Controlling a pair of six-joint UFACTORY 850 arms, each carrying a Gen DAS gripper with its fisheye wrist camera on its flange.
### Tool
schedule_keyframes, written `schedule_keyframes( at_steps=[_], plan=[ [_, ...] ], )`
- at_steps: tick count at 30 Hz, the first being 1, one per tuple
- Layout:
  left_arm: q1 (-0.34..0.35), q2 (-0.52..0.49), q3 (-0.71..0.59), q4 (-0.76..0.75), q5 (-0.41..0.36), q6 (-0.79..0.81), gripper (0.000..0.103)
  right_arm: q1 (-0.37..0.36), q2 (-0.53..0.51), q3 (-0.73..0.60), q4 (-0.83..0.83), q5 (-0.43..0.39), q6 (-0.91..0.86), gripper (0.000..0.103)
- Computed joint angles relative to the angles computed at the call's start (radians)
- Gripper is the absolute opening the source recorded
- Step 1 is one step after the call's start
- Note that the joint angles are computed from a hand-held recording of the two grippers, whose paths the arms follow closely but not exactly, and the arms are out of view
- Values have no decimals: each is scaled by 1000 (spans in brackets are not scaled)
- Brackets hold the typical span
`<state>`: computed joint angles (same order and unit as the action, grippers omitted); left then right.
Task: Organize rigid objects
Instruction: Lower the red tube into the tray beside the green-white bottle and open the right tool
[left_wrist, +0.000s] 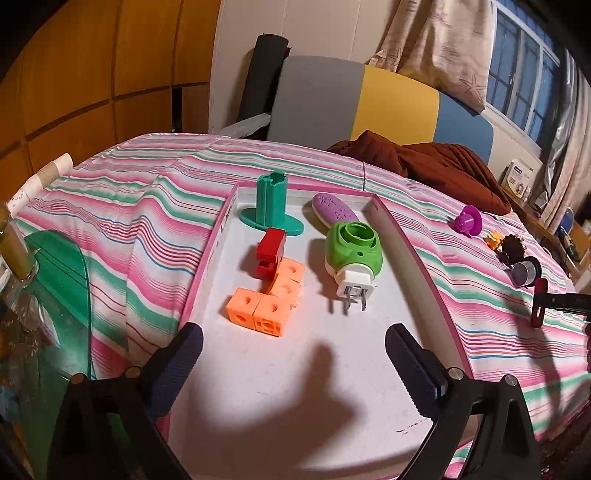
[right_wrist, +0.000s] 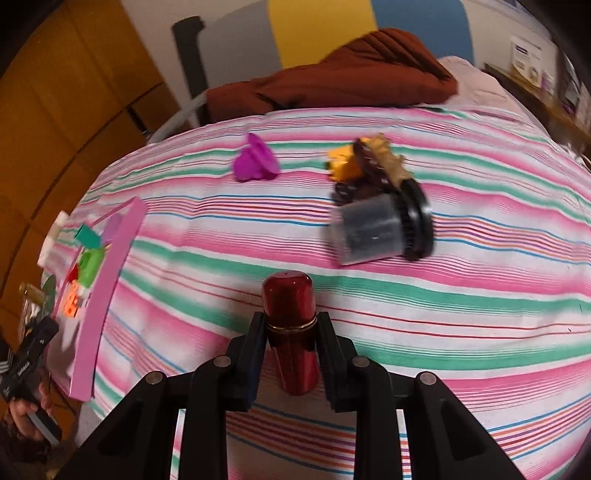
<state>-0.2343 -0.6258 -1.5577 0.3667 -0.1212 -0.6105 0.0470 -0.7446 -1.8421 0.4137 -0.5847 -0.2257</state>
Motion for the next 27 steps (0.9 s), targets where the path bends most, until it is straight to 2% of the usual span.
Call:
schedule_keyframes(
  at_steps=[3,8,10,14,20,22,27],
  plan=[
    [2,4,6,17,6,-27,100,13,13,15,-1,23,-14,26],
    [4,13,17,137,12,-153,100,25,50,69,183,47,-132,26],
    [6,18,24,150,20,-165,100,40,62,85,295,42,-212,26],
    [7,26,37,290,22,-289,100,93,50,53,386,13,-304,26],
    [12,41,62,485,28,-489,100,173,-35,-103,413,-85,-326,26],
    [13,42,60,502,20,-512,100,201,-80,-179,377,-116,-289,26],
    [23,53,73,678,21,-703,101,251,-204,-377,239,-205,-131,26]
  ],
)
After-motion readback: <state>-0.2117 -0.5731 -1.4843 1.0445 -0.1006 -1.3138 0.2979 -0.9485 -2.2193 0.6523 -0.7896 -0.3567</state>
